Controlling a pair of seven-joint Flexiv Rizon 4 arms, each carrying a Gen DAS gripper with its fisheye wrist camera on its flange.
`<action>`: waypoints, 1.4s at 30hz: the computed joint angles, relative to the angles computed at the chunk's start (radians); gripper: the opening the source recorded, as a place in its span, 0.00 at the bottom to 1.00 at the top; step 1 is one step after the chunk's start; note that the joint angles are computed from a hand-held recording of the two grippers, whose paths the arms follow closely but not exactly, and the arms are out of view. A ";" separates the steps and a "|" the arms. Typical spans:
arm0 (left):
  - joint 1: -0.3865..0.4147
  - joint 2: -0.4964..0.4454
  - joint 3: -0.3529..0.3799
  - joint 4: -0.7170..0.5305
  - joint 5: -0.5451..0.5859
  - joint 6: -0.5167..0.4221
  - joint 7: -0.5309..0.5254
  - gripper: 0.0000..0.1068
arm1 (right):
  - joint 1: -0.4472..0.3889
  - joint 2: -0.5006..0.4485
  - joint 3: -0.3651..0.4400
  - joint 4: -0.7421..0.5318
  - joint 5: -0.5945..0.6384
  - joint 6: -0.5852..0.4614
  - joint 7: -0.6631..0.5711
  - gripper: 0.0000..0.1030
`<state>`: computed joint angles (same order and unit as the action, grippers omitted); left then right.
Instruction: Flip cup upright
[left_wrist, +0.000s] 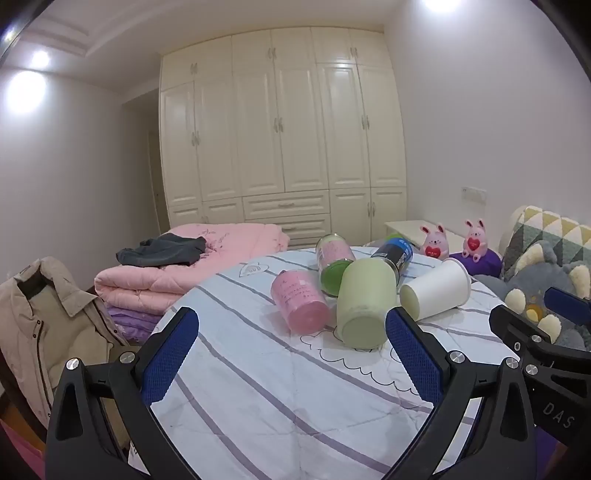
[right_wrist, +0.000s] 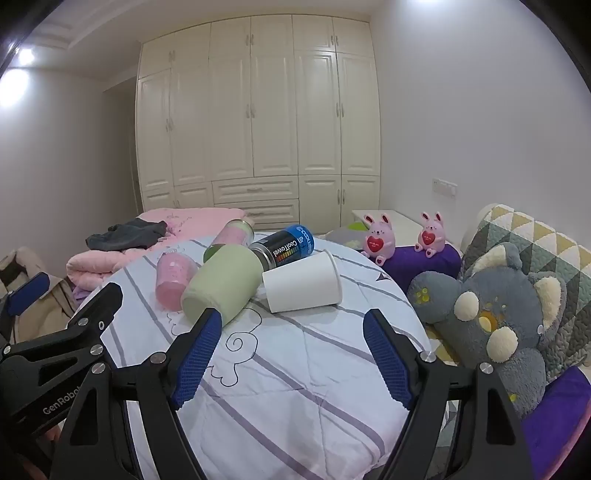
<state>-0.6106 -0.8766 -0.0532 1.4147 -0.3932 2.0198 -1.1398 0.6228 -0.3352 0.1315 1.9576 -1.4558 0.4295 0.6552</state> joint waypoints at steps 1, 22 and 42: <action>-0.003 0.001 0.004 0.001 -0.004 -0.003 0.001 0.96 | 0.000 -0.001 0.000 -0.001 0.003 -0.001 -0.001 0.78; 0.028 0.019 -0.017 0.017 0.024 -0.008 -0.046 0.96 | 0.023 -0.008 0.001 -0.026 0.036 -0.028 -0.069 0.78; 0.033 0.022 -0.026 0.023 0.040 -0.016 -0.047 0.96 | 0.023 -0.009 0.002 -0.028 0.067 -0.010 -0.084 0.78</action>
